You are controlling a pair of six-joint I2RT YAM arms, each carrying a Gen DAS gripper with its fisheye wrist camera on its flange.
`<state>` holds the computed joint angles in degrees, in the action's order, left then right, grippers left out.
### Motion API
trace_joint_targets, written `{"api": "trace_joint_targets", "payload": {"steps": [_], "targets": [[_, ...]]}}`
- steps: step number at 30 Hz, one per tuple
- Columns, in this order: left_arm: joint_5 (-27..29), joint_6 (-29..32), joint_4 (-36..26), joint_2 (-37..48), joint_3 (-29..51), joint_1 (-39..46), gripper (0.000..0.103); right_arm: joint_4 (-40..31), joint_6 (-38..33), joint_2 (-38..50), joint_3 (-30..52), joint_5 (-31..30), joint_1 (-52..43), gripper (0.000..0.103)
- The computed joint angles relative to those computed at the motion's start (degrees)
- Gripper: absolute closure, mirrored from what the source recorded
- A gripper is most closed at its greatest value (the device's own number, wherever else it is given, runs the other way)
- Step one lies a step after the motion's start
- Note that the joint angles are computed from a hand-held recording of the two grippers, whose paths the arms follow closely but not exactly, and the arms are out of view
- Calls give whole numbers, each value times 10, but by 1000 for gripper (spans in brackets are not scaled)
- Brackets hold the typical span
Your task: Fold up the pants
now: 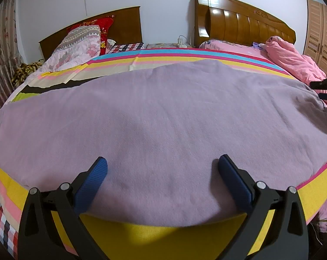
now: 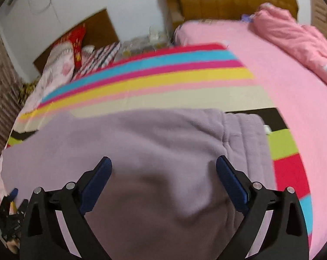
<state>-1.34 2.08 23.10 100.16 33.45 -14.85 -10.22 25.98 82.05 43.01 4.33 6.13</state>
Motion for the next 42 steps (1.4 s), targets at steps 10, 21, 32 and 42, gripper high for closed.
{"api": "trace_joint_targets", "payload": {"steps": [10,21,32,42], "targets": [[1,1,0,0,0,1,1,35,51,-24,-111,208,278,7],[-4,-2,3,3,3,-2,1,44,62,58,0,237,359,6],[140,-9,8,-42,-27,77,2,42,65,152,41,231,392,5],[493,-136,-129,64,191,522,2,62,7,228,162,225,381,5]]}}
